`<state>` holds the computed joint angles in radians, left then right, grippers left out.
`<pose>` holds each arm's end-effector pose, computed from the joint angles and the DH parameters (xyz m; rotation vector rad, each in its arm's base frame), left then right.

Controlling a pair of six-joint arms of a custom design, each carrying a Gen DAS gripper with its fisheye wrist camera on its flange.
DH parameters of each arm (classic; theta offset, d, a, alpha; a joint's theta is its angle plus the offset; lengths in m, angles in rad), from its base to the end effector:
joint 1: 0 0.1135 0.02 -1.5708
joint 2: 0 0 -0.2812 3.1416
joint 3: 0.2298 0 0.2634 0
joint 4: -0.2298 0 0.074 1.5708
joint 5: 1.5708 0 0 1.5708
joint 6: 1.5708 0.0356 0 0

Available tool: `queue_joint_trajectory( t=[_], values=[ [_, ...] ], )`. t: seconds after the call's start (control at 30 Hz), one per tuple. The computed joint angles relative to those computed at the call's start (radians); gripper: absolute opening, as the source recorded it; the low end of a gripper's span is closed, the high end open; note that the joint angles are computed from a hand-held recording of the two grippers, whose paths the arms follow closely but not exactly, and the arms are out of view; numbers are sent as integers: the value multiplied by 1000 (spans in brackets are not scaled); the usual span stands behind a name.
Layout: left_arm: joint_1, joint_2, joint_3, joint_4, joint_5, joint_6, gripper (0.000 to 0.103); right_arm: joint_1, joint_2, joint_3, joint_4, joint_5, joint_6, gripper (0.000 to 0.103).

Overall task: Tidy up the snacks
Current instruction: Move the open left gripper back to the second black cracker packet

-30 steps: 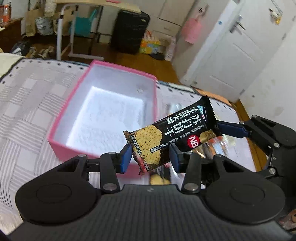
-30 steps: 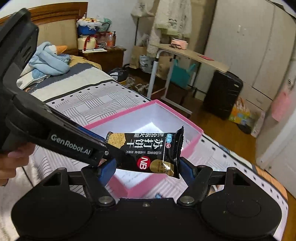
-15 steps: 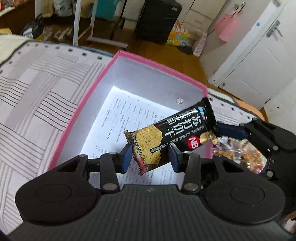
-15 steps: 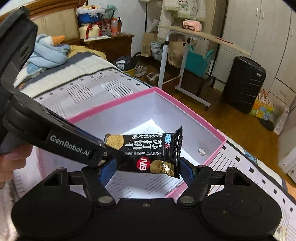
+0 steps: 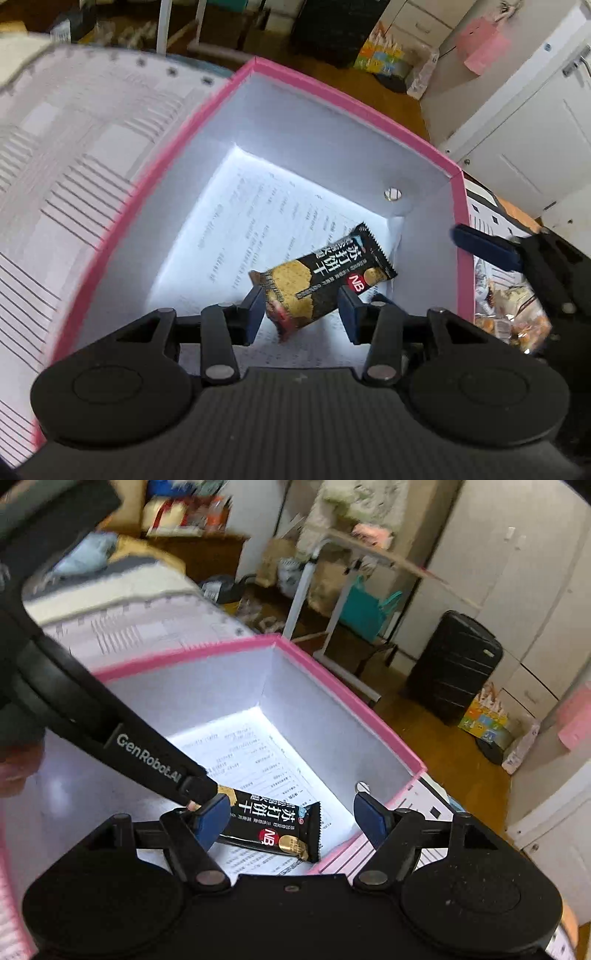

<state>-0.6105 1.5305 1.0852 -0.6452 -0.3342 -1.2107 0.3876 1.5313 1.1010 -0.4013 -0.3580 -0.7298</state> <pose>0.2654 -0.1714 0.2427 -0.8642 2.4325 -0.2321 0.3094 0.1398 0.2627 -1.3822 1.9010 0.2634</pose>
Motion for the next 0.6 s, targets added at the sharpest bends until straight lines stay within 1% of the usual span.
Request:
queue_joint_trajectory(
  t=[0.13, 0.23, 0.3, 0.33, 0.47, 0.6],
  values=[
    [-71, -53, 43, -121, -72, 41, 44, -83, -143, -29, -113, -106, 3, 78],
    [-149, -93, 99, -221, -139, 56, 44, -155, -211, 8, -271, -174, 0, 78],
    [-206, -87, 167, -308, -177, 64, 44, -187, -234, 44, -365, -190, 5, 78],
    [-240, -79, 209, -361, -193, 63, 44, -203, -247, 57, -407, -195, 5, 78],
    [-355, -54, 328, -487, -238, 41, 43, -288, -293, 97, -587, -239, -27, 77],
    [-448, -40, 386, -536, -261, -12, 42, -363, -339, 88, -701, -291, -94, 76]
  ],
)
